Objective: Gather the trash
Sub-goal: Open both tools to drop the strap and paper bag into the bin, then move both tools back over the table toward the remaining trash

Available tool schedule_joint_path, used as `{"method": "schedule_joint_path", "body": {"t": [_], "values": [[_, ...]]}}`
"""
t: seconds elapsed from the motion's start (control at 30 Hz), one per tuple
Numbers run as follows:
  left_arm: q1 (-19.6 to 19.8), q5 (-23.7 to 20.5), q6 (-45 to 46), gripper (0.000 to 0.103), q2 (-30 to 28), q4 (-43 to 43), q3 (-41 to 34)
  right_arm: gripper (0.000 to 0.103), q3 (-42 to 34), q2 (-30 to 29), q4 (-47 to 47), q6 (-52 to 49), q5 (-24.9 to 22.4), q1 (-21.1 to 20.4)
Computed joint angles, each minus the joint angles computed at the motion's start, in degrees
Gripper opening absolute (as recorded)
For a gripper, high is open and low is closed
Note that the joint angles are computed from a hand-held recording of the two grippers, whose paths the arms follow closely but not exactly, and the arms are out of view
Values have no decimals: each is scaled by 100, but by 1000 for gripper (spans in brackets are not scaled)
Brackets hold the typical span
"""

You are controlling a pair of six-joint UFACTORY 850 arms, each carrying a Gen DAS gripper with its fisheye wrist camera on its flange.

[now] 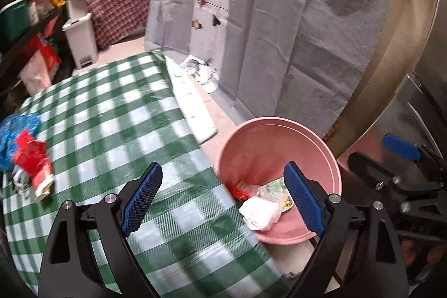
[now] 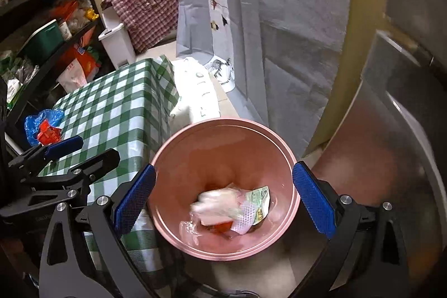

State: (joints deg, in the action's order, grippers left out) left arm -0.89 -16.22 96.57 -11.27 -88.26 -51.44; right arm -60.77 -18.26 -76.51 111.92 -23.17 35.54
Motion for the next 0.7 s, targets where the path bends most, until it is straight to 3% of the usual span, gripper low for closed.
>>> {"method": "schedule_joint_path", "body": {"t": [0.23, 0.4, 0.5, 0.7], "values": [[815, -71, 48, 86, 704, 316, 472, 96, -241, 160, -753, 878, -561, 574], [1531, -164, 767, 86, 1159, -26, 780, 97, -532, 61, -1287, 1235, -829, 1102], [2060, -411, 792, 86, 1338, -13, 910, 97, -773, -115, -1292, 1282, -711, 1337], [2709, -610, 1599, 88, 1534, -563, 1262, 97, -1250, -532, -1042, 1091, -486, 1743]]}}
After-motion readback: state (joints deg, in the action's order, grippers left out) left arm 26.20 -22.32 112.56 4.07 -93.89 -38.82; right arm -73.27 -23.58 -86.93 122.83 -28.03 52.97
